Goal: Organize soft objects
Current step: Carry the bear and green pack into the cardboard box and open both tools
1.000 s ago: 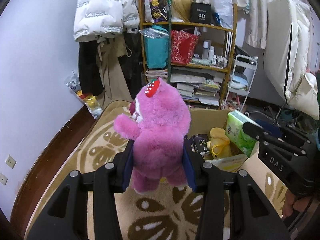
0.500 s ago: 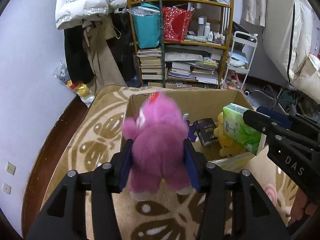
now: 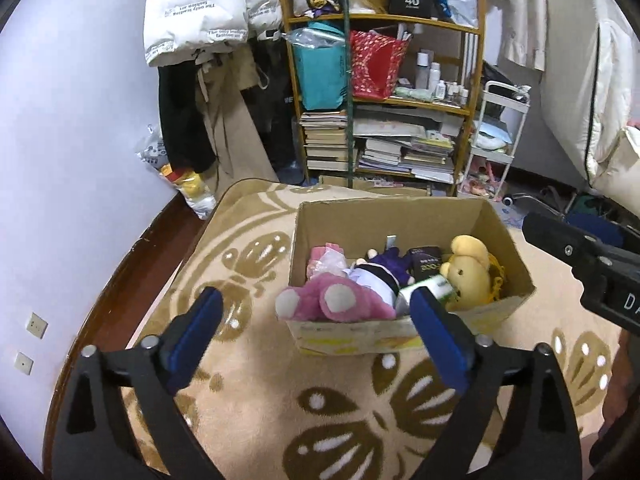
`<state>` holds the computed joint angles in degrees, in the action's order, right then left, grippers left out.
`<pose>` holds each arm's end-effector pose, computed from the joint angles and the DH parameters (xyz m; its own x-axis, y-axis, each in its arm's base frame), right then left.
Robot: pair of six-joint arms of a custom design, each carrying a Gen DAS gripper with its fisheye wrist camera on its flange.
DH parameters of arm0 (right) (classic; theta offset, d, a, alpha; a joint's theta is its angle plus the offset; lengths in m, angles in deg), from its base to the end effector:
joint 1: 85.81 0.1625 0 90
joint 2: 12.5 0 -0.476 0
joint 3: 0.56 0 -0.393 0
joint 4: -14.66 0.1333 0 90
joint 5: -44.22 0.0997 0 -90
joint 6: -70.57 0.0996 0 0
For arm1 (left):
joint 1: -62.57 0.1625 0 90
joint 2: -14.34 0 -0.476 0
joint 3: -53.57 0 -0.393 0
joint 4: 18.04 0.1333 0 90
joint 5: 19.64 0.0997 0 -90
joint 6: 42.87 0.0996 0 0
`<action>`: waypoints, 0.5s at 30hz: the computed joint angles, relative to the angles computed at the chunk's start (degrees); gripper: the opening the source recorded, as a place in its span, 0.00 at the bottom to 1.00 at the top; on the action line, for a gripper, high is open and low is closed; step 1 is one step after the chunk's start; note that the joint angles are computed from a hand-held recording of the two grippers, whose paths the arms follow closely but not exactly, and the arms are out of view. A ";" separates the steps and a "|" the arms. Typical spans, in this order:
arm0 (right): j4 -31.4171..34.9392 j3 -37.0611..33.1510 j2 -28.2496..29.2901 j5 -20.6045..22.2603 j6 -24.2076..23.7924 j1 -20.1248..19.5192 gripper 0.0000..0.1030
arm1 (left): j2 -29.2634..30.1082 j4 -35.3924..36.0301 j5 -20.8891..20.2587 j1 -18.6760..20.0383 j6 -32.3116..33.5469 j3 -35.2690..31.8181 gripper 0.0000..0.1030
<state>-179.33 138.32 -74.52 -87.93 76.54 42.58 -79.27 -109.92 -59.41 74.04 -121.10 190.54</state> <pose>0.3223 -0.2997 0.1799 -0.8244 -0.1468 0.5466 -0.4695 0.7167 -0.5157 -0.2408 -0.2630 0.2540 -0.6430 0.0027 -0.7659 0.5137 0.7432 -0.4286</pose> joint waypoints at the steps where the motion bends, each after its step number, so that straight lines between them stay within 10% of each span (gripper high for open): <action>1: -0.01 0.15 -0.17 -1.14 0.34 0.57 1.00 | -0.41 0.98 -0.35 -0.54 -0.57 -0.21 0.95; 15: 2.80 6.57 -6.21 -1.64 3.91 3.30 1.00 | -2.55 8.43 -8.22 -6.94 -5.10 -0.41 0.99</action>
<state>-176.53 144.89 -80.73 -89.56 80.45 45.89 -81.82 -101.49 -67.64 67.10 -126.20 190.13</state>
